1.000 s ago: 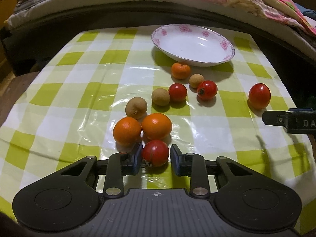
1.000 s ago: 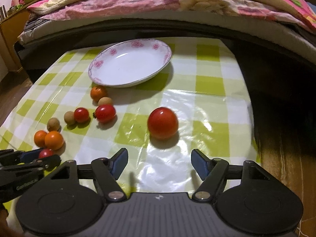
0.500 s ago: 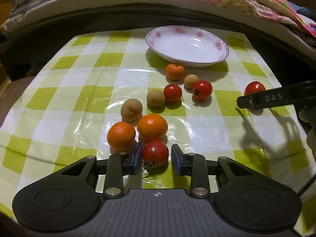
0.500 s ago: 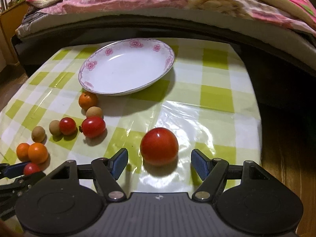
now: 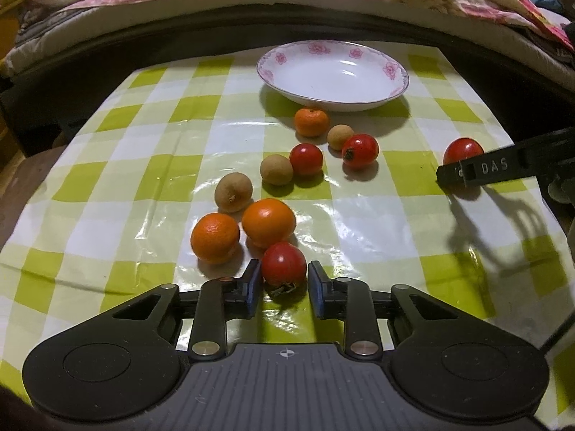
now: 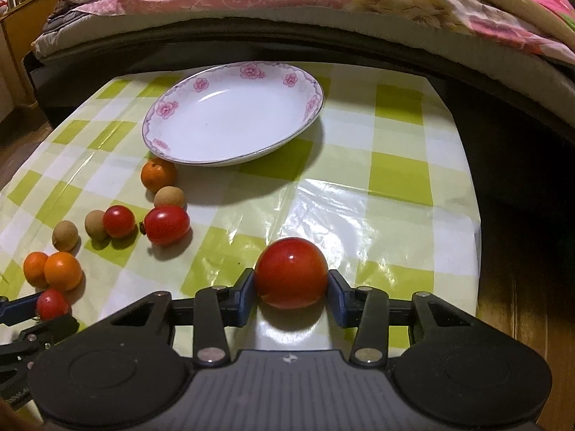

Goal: Organize fruits
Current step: 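Close left gripper on the small red tomato while right gripper closes on the large tomato, then carry both tomatoes in left and right grippers over the white flowered plate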

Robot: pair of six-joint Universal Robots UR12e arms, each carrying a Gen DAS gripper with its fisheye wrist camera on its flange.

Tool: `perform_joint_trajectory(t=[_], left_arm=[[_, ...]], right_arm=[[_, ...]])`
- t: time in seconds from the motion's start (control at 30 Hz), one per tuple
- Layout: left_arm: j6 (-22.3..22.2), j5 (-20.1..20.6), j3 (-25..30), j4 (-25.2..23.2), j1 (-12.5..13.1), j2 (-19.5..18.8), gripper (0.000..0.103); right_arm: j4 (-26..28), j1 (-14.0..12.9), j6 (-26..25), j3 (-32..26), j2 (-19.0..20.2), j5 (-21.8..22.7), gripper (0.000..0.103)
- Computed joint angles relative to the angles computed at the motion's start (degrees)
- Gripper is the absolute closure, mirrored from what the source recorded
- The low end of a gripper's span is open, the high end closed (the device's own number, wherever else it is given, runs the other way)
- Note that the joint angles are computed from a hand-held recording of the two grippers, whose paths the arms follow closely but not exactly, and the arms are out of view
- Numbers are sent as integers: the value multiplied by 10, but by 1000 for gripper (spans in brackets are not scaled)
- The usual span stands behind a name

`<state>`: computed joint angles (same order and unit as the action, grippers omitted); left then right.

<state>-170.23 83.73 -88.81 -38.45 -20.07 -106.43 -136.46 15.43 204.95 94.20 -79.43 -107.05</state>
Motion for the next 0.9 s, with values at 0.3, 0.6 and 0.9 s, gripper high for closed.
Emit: perform_joint_trajectory(t=[0.3,0.6,0.9], left_arm=[[-12,3,11,-11,-3,-5,70],[-35,-12,19,-37,0,-2,71],[-53,-42,42,-24,4,-4,71]], right_arm=[[-5,10,-14,-1,-7,3,59],[-10,16,-1,-4,-22,1,59],[-33,16,-12,-27,-18,3,59]])
